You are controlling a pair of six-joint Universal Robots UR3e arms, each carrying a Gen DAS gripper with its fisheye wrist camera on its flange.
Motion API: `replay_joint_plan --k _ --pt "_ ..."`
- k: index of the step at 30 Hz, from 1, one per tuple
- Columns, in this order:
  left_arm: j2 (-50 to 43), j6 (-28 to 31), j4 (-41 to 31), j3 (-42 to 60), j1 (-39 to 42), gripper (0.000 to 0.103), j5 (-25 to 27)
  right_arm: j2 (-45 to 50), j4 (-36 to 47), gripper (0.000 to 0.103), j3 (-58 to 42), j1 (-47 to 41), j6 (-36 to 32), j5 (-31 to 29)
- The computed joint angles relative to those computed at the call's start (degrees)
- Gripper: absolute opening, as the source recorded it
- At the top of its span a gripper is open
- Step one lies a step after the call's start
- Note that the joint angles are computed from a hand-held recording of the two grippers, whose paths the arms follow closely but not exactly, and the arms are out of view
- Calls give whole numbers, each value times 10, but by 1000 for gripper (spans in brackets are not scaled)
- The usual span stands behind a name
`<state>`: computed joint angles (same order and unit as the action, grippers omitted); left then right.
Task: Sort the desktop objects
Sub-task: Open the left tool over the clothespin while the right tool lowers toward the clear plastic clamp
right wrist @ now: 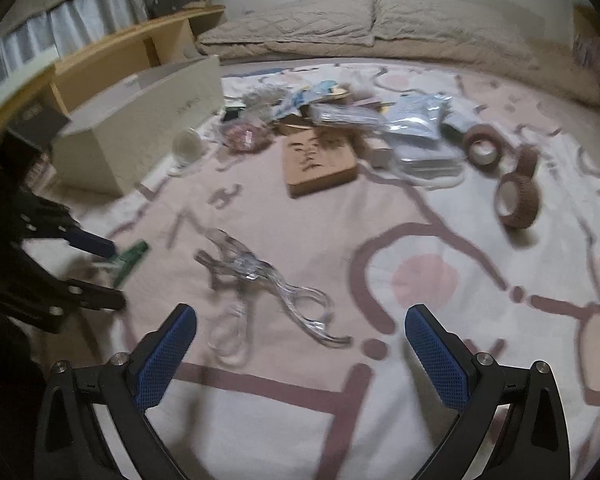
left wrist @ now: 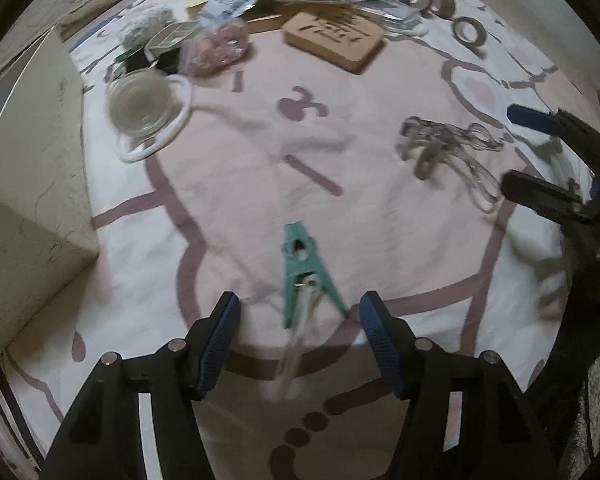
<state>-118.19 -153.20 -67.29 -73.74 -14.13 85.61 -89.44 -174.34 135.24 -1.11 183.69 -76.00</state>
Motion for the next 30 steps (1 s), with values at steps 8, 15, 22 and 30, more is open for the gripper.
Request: replay_joint_plan --k 8,15,22,30 --pt "3 17 4 -6 9 63 4 34 11 70 -28 8 -12 23" --pt "4 27 2 -6 17 63 3 20 17 66 -18 -17 -25 68" --pt "8 38 0 -9 27 63 1 3 93 66 -30 -22 -56 124" --pt "-3 20 13 -3 25 43 -11 28 88 69 -72 17 -35 55"
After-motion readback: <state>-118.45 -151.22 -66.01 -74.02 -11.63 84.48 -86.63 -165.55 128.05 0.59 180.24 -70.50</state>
